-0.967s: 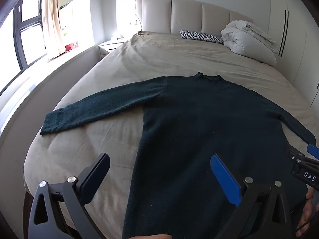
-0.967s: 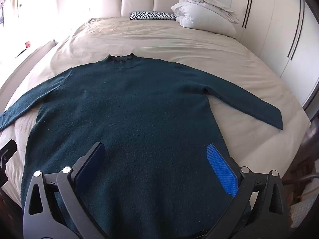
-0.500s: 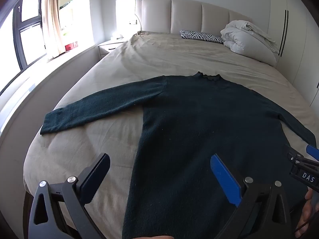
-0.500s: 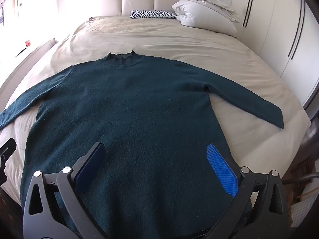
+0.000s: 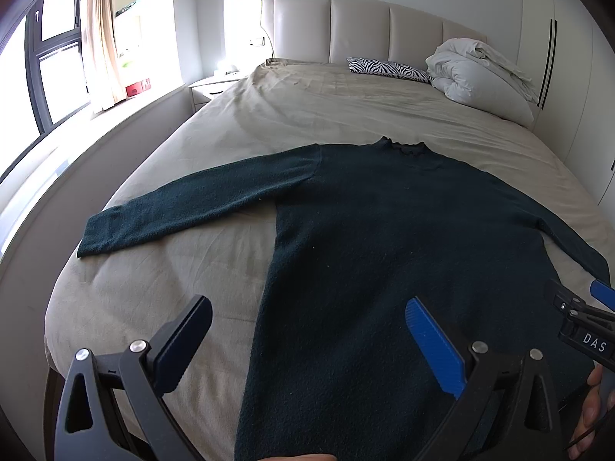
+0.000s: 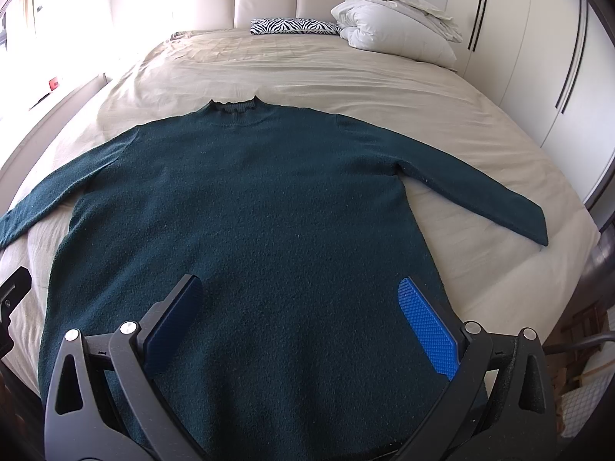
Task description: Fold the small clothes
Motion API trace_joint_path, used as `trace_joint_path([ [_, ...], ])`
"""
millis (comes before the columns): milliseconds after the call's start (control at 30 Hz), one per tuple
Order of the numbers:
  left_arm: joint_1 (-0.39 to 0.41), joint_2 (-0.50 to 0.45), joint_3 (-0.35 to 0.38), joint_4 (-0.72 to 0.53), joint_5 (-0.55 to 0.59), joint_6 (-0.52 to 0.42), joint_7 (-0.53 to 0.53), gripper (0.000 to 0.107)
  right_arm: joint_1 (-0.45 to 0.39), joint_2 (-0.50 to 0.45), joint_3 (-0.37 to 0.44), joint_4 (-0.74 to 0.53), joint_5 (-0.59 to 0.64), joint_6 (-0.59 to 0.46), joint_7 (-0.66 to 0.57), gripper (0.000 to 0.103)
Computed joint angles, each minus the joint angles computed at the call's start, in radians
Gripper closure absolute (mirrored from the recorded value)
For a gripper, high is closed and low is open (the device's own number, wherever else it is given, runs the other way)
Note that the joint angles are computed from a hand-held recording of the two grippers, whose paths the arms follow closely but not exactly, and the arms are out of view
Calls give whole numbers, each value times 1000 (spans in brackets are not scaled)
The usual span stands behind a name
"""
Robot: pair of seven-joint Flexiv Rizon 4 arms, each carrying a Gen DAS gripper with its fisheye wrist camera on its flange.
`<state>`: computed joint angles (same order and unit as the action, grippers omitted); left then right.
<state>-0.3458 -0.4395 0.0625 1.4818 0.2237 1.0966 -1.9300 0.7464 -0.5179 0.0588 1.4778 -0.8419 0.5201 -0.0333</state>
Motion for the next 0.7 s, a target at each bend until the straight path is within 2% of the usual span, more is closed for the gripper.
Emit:
trace_joint_path([
  [700, 2, 1, -2, 3, -1, 0, 2, 4, -1, 0, 1, 7, -1, 5, 5, 0],
])
